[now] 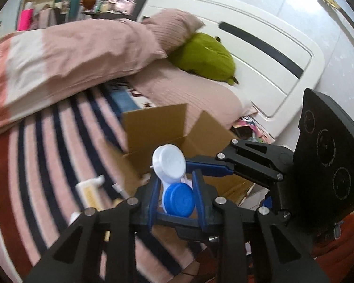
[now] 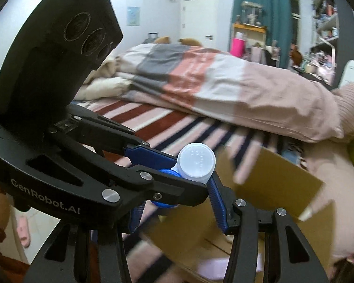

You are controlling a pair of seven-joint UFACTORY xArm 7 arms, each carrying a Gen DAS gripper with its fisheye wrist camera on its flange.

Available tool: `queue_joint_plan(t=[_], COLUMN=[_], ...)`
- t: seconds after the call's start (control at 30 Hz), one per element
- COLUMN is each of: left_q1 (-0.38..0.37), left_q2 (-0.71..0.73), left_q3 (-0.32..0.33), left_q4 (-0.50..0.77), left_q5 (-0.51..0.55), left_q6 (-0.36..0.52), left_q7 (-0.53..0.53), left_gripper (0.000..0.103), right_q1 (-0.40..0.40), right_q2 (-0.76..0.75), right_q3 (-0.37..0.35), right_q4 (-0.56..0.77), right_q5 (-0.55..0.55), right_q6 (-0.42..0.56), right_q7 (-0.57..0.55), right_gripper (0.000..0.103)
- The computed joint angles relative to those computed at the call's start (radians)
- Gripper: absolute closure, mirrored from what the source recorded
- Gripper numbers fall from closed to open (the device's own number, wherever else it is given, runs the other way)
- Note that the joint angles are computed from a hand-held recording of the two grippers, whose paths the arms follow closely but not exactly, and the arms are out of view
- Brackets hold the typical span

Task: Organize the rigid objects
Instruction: 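Drop the lens case into the cardboard box by opening the right gripper, then move the right gripper to the white earbud case and grasp it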

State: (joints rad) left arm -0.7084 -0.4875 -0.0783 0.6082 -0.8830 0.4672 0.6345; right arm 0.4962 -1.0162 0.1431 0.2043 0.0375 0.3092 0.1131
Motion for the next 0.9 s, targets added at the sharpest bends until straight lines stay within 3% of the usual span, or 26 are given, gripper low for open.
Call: queue_joint_plan(t=[0.13, 0.3, 0.37, 0.4, 0.43, 0.5, 0.53, 0.57, 0.73, 0.8, 0.9], left_q1=[0.001, 0.051, 0.071, 0.080, 0.086, 0.087, 0.088, 0.090, 0.093, 0.098, 0.110], left_q2=[0.141, 0.258, 0.277, 0.281, 0.282, 0.280, 0.273, 0.264, 0.188, 0.135, 0.047], left_q3=[-0.042, -0.099, -0.121, -0.133, -0.141, -0.143, -0.140, -0.138, -0.112, -0.097, -0.070], left_q4=[0.123, 0.237, 0.256, 0.260, 0.261, 0.256, 0.252, 0.245, 0.185, 0.148, 0.086], left_q5=[0.033, 0.104, 0.139, 0.167, 0.187, 0.189, 0.187, 0.191, 0.193, 0.200, 0.227], left_q6=[0.044, 0.124, 0.131, 0.127, 0.118, 0.105, 0.106, 0.105, 0.088, 0.083, 0.074], left_q7=[-0.037, -0.108, -0.145, -0.170, -0.189, -0.196, -0.193, -0.196, -0.195, -0.197, -0.209], left_gripper=[0.079, 0.079, 0.075, 0.065, 0.051, 0.042, 0.042, 0.041, 0.038, 0.037, 0.037], right_q1=[-0.051, -0.122, -0.140, -0.148, -0.159, -0.178, -0.183, -0.184, -0.173, -0.164, -0.122], right_q2=[-0.103, -0.074, -0.054, -0.055, -0.050, -0.061, -0.063, -0.070, -0.072, -0.068, -0.075], right_q3=[-0.079, -0.129, -0.138, -0.138, -0.136, -0.122, -0.119, -0.114, -0.107, -0.096, -0.073], right_q4=[-0.031, -0.007, 0.006, 0.009, 0.013, 0.014, 0.013, 0.010, 0.022, 0.030, 0.026], right_q5=[0.002, 0.025, 0.045, 0.054, 0.060, 0.061, 0.064, 0.069, 0.092, 0.100, 0.118], right_q6=[0.110, 0.204, 0.229, 0.246, 0.259, 0.283, 0.285, 0.288, 0.311, 0.316, 0.260], right_q7=[-0.045, -0.106, -0.117, -0.119, -0.121, -0.125, -0.127, -0.126, -0.128, -0.122, -0.116], right_gripper=[0.058, 0.057, 0.057, 0.056, 0.054, 0.044, 0.034, 0.030, 0.026, 0.018, 0.015])
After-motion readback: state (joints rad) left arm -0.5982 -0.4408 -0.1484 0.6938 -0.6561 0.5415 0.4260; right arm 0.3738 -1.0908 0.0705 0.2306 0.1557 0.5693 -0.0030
